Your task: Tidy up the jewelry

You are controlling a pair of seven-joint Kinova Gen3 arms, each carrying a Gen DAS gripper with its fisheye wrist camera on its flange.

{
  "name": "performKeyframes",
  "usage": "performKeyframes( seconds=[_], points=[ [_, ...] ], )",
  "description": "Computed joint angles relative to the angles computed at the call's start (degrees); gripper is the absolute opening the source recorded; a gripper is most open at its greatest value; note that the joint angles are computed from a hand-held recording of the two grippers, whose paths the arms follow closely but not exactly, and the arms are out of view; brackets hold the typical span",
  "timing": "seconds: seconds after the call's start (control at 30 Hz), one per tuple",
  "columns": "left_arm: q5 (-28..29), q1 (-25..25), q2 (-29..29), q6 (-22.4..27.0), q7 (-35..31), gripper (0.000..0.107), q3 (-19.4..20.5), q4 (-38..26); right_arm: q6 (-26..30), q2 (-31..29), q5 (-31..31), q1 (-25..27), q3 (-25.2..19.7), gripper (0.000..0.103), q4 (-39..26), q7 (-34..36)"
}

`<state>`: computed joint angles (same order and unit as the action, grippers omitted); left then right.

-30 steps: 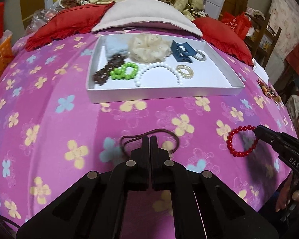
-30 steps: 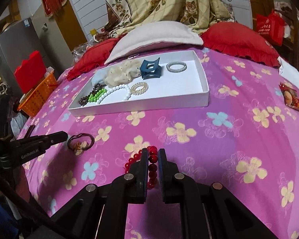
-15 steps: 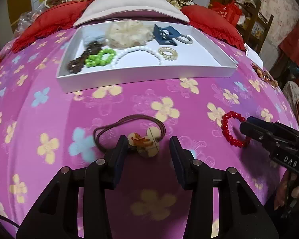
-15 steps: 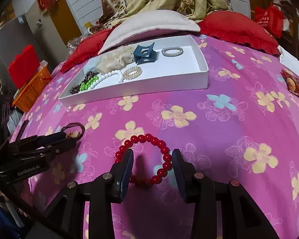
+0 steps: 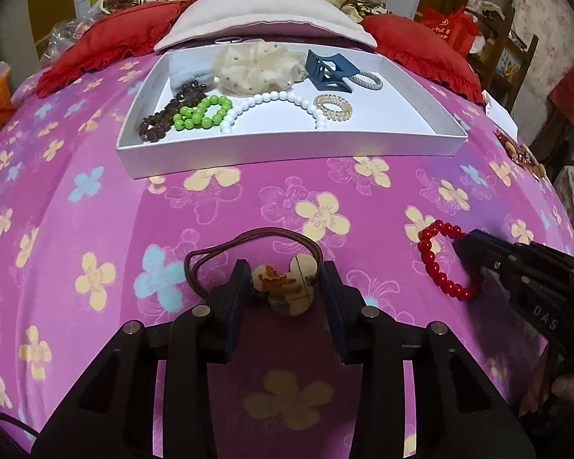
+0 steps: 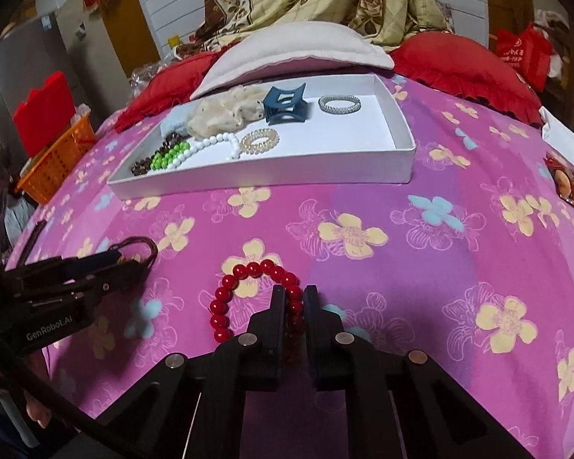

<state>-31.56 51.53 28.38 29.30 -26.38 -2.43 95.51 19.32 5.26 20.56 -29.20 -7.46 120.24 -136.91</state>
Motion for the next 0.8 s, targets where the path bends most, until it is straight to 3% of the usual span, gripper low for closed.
performKeyframes(
  seconds=[0.3, 0.5, 0.8],
  points=[
    [-5.08, 3.08, -3.99, 0.75, 5.8, 0.036, -1.7, 2.44, -1.7, -4.6, -1.8, 2.4, -1.5, 0.009, 0.9, 0.45],
    [-9.95, 2.8, -6.46, 2.57, 9.57, 0.036, 0.32, 3.14, -1.27, -7.11, -4.39, 4.99, -3.27, 0.009, -0.35, 3.69],
    [-10.61, -1.87, -6.84, 5.25, 6.14, 0.036, 3.99, -1.34, 0.43, -6.2, -9.53, 7.25, -2.72, 0.009, -7.24, 12.87]
  ],
)
